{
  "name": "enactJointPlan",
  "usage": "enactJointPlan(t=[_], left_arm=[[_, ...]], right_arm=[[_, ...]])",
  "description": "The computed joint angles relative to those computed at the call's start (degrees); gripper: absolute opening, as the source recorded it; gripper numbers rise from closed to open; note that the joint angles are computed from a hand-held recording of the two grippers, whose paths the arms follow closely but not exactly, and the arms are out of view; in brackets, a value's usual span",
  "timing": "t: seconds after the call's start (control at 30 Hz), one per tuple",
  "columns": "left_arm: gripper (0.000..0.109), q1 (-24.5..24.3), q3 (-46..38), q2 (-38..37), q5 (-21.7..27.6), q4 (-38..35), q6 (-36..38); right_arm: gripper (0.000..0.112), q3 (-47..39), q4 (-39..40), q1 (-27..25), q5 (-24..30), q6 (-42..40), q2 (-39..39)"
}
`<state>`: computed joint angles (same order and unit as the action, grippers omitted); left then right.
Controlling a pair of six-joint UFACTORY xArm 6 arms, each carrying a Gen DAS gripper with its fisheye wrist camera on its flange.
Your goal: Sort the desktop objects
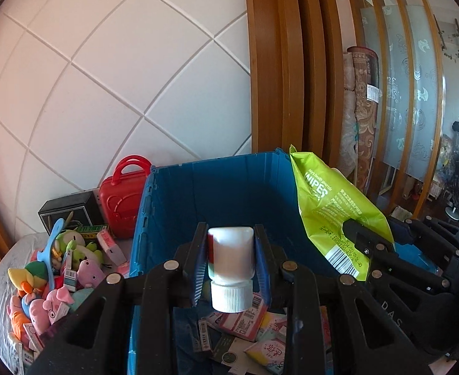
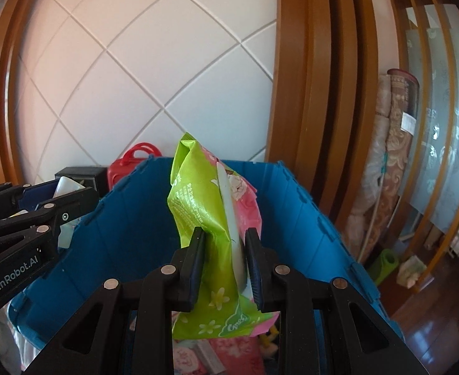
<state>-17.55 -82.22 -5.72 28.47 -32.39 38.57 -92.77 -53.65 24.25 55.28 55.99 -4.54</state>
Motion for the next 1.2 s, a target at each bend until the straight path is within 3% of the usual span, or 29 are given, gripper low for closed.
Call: enactJointPlan(t=[0.03, 0.07, 0.13, 0.17, 0.27, 0.3, 0.37, 0.43, 0.53, 0.6, 0.7, 0.8, 1.0, 1.2], left_arm=[[0.04, -0.4, 0.1, 0.2, -0.2, 1.9, -1.7], [0.062, -0.7, 0.1, 0.4, -0.3, 3.5, -3.2], [0.09, -1.1, 0.9, 0.4, -2.0, 5.5, -5.2], [0.095, -1.4, 1.9, 0.1, -3.4, 6.1, -5.5], [0.096, -1.4, 2.4, -0.2, -3.7, 6.7, -6.3], [0.096, -1.2, 2.4, -0.3, -3.4, 6.9, -6.7], [0.098, -0.9, 2.4, -0.5, -2.9, 7.4, -7.5], [0.099, -0.2, 2.8, -1.0, -2.6, 6.1, -7.1], [0.101, 1.1, 3.3, -1.9, -1.9, 5.4, -8.1], [0.101, 2.4, 4.6, -3.1, -2.2, 2.8, -6.9], [0.101, 4.4, 6.0, -4.8, -1.9, 5.0, -9.8], [0.102, 6.5, 7.8, -7.0, -2.3, 0.9, -5.5], [0.102, 13.5, 6.5, -8.3, 7.6, -6.7, 4.5], [0.102, 19.2, 8.7, -10.2, 10.6, -5.9, 9.1]], right_arm=[[0.025, 0.8, 0.0, -0.2, -0.2, 0.1, -0.5], [0.025, 1.4, 0.4, -0.8, -0.5, -0.2, -0.9], [0.025, 2.7, 0.8, -1.4, -1.0, 0.1, -1.7], [0.025, 3.4, 0.3, -1.7, -1.5, 0.4, -2.1], [0.026, 3.1, -0.8, -1.4, -0.9, 0.5, -2.6], [0.032, 3.0, -0.9, -1.5, -0.8, 0.5, -2.7], [0.049, 3.4, -1.8, -1.2, -0.6, 1.3, -3.2], [0.076, 3.8, -3.0, -0.9, 0.0, 2.3, -3.7], [0.101, 4.9, -4.8, -0.4, 0.6, 4.2, -4.7], [0.102, 5.9, -4.7, -0.2, 0.2, 4.7, -5.6], [0.103, 6.1, -3.8, 1.2, 1.4, 4.6, -6.1], [0.103, 6.1, -2.7, 3.6, 2.3, 5.3, -6.4], [0.103, 2.3, -2.0, 11.3, 8.2, 7.9, -3.7], [0.103, -5.8, -2.9, 19.1, 17.7, 11.6, 3.0]])
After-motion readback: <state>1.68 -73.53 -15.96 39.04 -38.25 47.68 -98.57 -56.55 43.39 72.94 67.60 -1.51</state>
